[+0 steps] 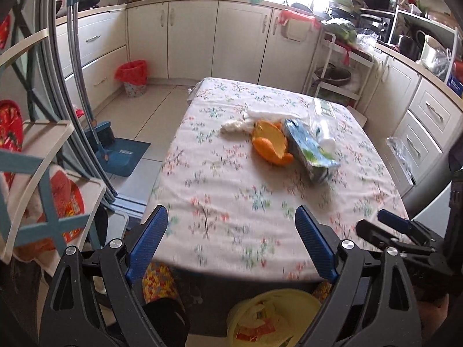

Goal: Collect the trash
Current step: 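Move both tools back to the table toward the peel and juice carton, then grasp the orange peel with the left tool while the right tool grasps the juice carton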

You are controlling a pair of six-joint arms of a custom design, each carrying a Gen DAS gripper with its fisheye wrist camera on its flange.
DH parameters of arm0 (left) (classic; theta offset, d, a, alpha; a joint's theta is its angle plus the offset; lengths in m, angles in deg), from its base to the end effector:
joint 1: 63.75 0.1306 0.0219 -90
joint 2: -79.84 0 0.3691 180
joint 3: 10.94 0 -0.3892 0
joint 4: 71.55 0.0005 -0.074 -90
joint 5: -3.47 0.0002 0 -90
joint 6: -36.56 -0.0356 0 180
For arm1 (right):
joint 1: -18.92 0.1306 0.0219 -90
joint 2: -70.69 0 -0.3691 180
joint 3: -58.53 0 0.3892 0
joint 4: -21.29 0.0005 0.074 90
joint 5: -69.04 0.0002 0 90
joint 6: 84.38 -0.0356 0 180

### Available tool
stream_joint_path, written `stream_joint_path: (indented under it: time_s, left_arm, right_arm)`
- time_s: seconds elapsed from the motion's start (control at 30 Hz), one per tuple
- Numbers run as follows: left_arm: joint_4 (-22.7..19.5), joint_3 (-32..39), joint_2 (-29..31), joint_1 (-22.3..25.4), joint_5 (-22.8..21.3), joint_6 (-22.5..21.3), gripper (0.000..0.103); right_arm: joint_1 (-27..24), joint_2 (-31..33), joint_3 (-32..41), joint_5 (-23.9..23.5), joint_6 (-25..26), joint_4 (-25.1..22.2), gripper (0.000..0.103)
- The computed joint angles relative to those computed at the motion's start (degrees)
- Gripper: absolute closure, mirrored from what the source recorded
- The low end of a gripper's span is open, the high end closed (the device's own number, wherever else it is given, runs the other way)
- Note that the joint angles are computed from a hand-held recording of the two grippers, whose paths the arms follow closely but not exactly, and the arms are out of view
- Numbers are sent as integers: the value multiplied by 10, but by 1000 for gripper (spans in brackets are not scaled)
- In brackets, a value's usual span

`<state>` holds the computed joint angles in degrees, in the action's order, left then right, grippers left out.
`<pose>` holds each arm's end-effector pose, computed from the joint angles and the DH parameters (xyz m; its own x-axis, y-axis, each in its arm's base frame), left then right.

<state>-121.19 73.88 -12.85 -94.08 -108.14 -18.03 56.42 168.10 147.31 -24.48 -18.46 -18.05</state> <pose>0.4025 -0.2209 0.3977 -0.7143 -0.2062 -0.6688 -0.1712 0.9781 -0.1187 0.4175 0.3224 0.3567 -0.7992 -0.1000 -0.5926 -0.3441 0.8846 0.3148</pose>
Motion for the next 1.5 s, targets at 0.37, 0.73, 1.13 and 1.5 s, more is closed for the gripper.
stream_joint_path:
  time_s: [0.37, 0.73, 1.13, 1.5]
  left_arm:
    - [16, 13, 33, 28, 52, 32, 18]
    - [12, 64, 91, 44, 86, 33, 18]
    - [-24, 201, 227, 69, 105, 42, 18]
    - [-49, 282, 310, 78, 120, 27, 45]
  right_arm:
    - [-5, 155, 164, 47, 35, -61, 23]
    - [-20, 168, 173, 11, 86, -58, 45]
    - [-38, 68, 72, -22, 121, -114, 44]
    - [-39, 68, 63, -13, 110, -79, 28]
